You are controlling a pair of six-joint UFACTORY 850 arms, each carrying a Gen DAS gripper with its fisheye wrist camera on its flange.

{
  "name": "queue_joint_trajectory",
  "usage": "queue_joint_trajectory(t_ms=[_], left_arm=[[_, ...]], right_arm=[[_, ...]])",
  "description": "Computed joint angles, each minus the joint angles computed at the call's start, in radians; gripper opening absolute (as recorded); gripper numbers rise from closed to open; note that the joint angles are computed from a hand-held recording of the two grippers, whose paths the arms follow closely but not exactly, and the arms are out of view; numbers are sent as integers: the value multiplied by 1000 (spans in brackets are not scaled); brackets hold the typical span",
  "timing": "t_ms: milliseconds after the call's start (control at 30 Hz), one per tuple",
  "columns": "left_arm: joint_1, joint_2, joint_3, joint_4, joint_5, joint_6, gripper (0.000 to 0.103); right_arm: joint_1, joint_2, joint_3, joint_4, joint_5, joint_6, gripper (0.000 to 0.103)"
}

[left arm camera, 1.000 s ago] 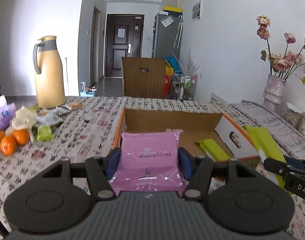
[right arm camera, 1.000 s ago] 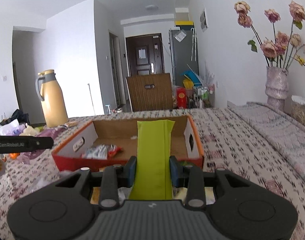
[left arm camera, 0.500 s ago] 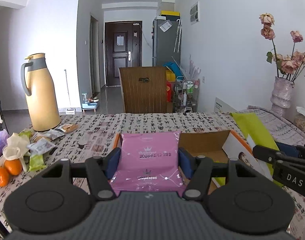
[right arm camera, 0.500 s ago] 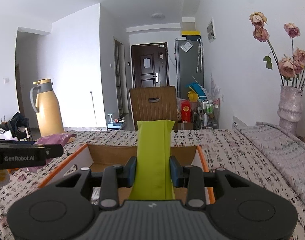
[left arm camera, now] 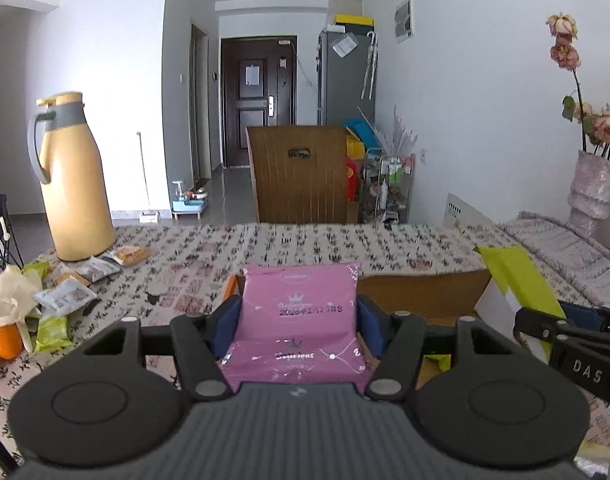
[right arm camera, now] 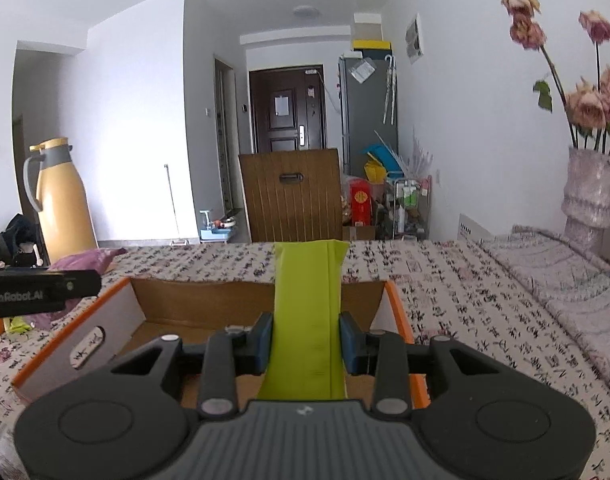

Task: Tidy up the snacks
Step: 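Carry the pink packet with the left gripper while the right gripper carries the green bar to the box, then release the pink packet with the left gripper while the right gripper drops the green bar into the box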

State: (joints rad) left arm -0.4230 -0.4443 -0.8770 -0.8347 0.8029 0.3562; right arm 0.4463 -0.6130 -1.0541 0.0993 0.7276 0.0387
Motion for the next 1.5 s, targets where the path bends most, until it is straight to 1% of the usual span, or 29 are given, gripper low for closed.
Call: queue_joint_trajectory(t_ms=[200,467,533,567,600,633,667,700,733,800,1233,1500], left_arm=[[18,-28,-14,21,-47,-4,62],[18,-32,-12,32,-57,-18,64],[16,-32,-10,32,-48,-21,69],[15,-30,-7,33,-41,-23,77],[13,-29,-4,32,-29,-25,87],[11,-28,-1,27,-17,-26,93],[7,-27,2,19,-1,-27,103],[4,-26,4,13,14,-27,103],[1,-25,6,8,21,-26,103],[2,-22,7,11,14,-32,103],[2,-12,16,19,16,-51,103],[-10,23,38,-15,44,-39,103]], right_arm=[[-13,-32,-32,-69,-71,46,33],[-16,-40,-39,-66,-95,54,34],[-18,-40,-39,-72,-100,64,35],[-20,-39,-39,-79,-101,74,37],[-23,-37,-37,-87,-99,89,47],[-25,-34,-33,-85,-92,94,65],[-26,-32,-30,-78,-88,93,74],[-26,-31,-27,-69,-80,90,88],[-27,-29,-23,-65,-71,91,96],[-28,-25,-18,-67,-62,97,103],[-25,-18,-11,-52,-53,82,103],[-22,22,21,-29,-20,45,103]])
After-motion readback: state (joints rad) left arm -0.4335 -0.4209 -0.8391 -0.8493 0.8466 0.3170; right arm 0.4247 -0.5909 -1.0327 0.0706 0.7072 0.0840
